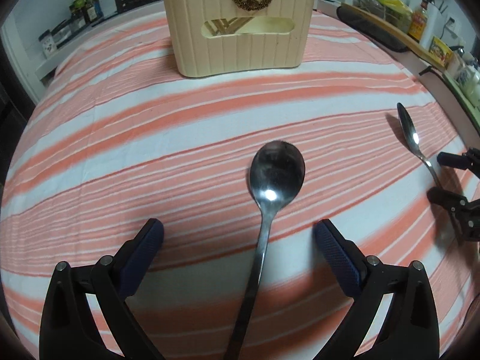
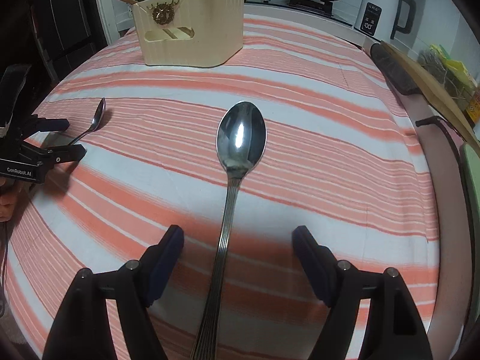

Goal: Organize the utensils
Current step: 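Close right tool on the larger spoon handle while left tool grips the other spoon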

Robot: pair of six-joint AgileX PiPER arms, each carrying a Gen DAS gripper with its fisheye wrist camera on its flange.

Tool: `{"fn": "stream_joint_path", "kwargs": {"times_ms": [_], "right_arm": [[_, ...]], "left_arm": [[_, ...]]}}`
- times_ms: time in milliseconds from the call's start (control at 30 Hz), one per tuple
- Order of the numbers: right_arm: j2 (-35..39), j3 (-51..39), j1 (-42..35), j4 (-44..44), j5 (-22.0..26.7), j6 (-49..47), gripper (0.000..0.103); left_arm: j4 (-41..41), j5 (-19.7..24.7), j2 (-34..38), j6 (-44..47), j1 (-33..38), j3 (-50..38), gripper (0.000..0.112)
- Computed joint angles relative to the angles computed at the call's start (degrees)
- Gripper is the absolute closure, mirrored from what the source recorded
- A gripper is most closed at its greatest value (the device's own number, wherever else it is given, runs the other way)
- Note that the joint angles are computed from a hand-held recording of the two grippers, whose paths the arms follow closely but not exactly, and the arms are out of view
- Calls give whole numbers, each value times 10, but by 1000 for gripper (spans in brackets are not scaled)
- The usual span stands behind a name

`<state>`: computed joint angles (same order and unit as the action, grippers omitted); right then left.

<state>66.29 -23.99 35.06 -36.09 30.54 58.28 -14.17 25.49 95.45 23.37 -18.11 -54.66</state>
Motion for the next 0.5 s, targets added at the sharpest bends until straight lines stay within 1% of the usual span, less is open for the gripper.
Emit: {"fn": "stream_joint_path", "kwargs": {"times_ms": [67, 167, 233, 267, 300, 333, 367, 400, 433, 467, 500], "right_arm": [[26, -11, -25, -21, -27, 9, 25], [67, -37, -45, -60, -47, 47, 26], [91, -49, -60, -79, -70, 69, 27], [100, -55, -58, -101, -69, 92, 27], [110, -61, -57, -119, -69, 110, 27], [116, -65, -59, -127, -73, 119, 28], [120, -69, -60, -132, -75, 126, 34], [122, -72, -58, -139, -72, 136, 38], [123, -74, -57, -146, -71, 141, 52], [123, -76, -60, -141, -73, 136, 61], [123, -77, -64, -133, -78, 125, 61]], "left_arm": [[3, 5, 10, -8, -7, -16, 15], [2, 15, 20, -3, -16, -36, 27], [4, 21, 22, -4, -22, -45, 39], [6, 23, 22, -4, -25, -48, 42], [5, 23, 21, -2, -27, -47, 47], [-2, 21, 19, 5, -28, -45, 54], [-11, 20, 16, 16, -29, -43, 60], [-20, 15, 11, 27, -30, -37, 74], [-18, 8, 8, 28, -33, -32, 76], [-12, 1, 6, 25, -36, -28, 76], [-11, -8, 3, 25, -39, -22, 77]]}}
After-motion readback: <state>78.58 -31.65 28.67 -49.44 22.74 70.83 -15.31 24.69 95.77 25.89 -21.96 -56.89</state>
